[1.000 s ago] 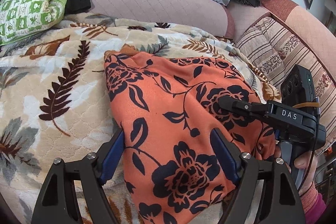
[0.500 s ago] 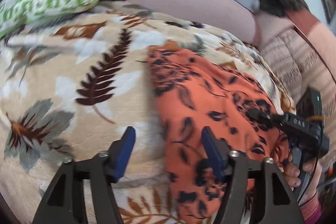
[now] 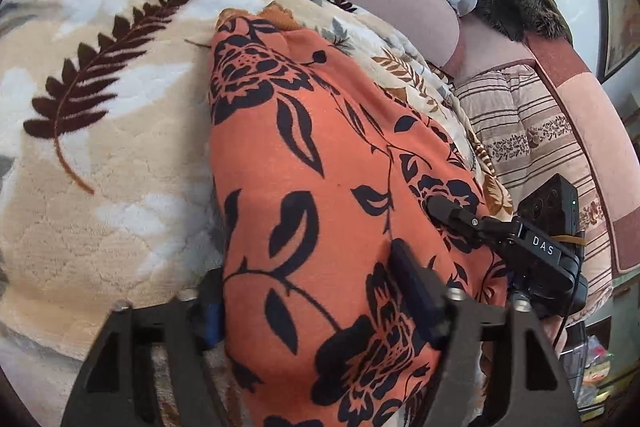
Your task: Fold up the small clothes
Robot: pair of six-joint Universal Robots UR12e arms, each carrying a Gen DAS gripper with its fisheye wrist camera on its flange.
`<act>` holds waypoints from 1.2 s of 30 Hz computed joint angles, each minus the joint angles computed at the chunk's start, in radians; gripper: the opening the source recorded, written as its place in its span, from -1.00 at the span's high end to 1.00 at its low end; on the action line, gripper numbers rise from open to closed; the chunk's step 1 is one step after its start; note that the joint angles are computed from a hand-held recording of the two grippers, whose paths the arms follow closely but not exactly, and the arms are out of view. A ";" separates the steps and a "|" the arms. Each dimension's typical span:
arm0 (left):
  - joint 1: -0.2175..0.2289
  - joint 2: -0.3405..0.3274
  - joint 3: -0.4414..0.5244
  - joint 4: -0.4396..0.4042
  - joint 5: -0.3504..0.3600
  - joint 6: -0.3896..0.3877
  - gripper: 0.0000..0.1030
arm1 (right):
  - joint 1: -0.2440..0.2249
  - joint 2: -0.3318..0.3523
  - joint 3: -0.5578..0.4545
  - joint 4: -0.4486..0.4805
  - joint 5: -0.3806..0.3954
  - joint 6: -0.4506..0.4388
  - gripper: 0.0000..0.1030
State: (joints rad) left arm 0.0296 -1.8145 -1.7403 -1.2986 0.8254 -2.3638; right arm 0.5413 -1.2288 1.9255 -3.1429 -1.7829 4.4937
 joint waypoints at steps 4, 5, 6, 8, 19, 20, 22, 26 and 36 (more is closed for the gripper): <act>0.004 0.010 -0.007 0.033 -0.019 -0.002 0.18 | 0.014 -0.002 -0.019 0.029 -0.044 -0.049 0.16; 0.003 0.016 -0.012 0.047 -0.016 -0.002 0.21 | 0.020 -0.002 -0.027 0.037 -0.057 -0.064 0.16; 0.003 0.018 -0.012 0.056 -0.014 -0.003 0.22 | 0.025 -0.001 -0.035 0.040 -0.071 -0.081 0.17; 0.006 0.029 -0.017 0.072 -0.017 0.004 0.23 | 0.035 -0.002 -0.049 0.051 -0.096 -0.112 0.17; 0.119 0.126 -0.052 0.129 -0.044 0.079 0.23 | 0.099 0.038 -0.144 -0.032 -0.157 -0.218 0.18; 0.133 0.136 -0.060 0.137 -0.038 0.083 0.23 | 0.106 0.048 -0.159 -0.040 -0.153 -0.217 0.18; 0.159 0.152 -0.073 0.153 -0.027 0.086 0.23 | 0.120 0.070 -0.189 -0.046 -0.147 -0.216 0.18; 0.195 0.162 -0.083 0.176 0.009 0.084 0.22 | 0.149 0.118 -0.252 -0.047 -0.145 -0.206 0.18; 0.183 0.132 -0.118 0.283 0.277 -0.008 -0.36 | 0.185 0.175 -0.275 0.087 -0.115 -0.002 0.06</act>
